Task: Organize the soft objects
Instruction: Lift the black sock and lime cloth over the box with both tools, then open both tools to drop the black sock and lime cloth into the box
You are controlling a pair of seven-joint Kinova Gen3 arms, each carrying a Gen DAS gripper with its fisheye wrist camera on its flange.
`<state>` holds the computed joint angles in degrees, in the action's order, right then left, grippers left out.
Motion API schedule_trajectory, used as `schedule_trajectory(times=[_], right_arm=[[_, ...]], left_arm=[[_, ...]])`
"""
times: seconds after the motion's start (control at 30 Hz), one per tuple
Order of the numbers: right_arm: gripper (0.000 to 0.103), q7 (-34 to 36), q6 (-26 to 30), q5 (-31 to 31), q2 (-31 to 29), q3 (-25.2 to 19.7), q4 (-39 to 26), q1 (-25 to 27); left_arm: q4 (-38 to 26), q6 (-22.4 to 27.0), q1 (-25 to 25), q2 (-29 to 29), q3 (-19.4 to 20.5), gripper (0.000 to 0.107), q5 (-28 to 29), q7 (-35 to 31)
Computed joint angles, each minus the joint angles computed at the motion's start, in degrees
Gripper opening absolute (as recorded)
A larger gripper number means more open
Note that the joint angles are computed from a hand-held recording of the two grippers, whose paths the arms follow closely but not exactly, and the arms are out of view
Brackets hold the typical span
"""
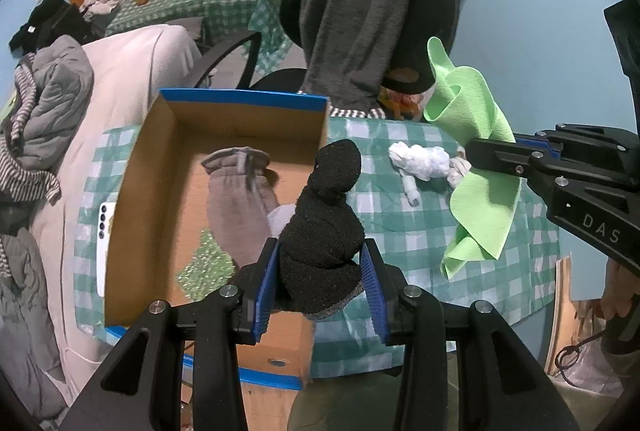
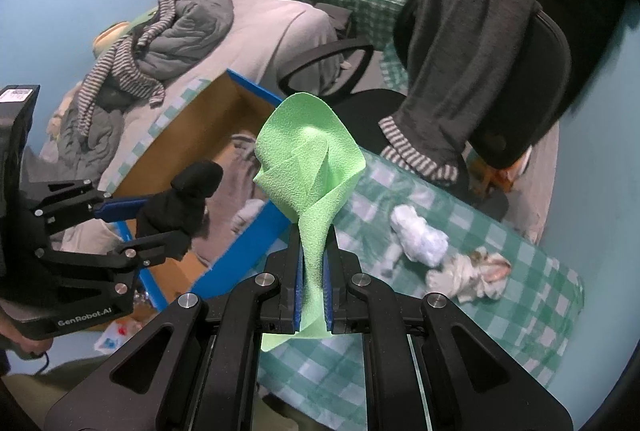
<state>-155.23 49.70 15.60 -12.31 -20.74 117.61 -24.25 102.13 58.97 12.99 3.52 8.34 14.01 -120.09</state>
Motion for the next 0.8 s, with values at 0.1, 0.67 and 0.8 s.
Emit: schedule_trajectory(times=[0.1,0.67,0.8], right_arm=[[0.008,1.4,-1.0,0.2,1.6,0.5,-1.1,-0.3],[0.008,8.4,-6.3,-0.4,11.1,5.5,-7.8,-4.2],[0.008,11.0,-7.9,-2.1,13.5,6.8,-9.2,-4.8]], left_arm=[[0.0,-0.1,-0.8,0.0,-0.7,0.040,0.0,-0.1],[-1.6,0.0,-6.5,2.2,-3.2,0.041,0.0,-1.3],[-1.9,-0.4,-7.6,3.4,-3.6,0.041,-0.3,-1.6]])
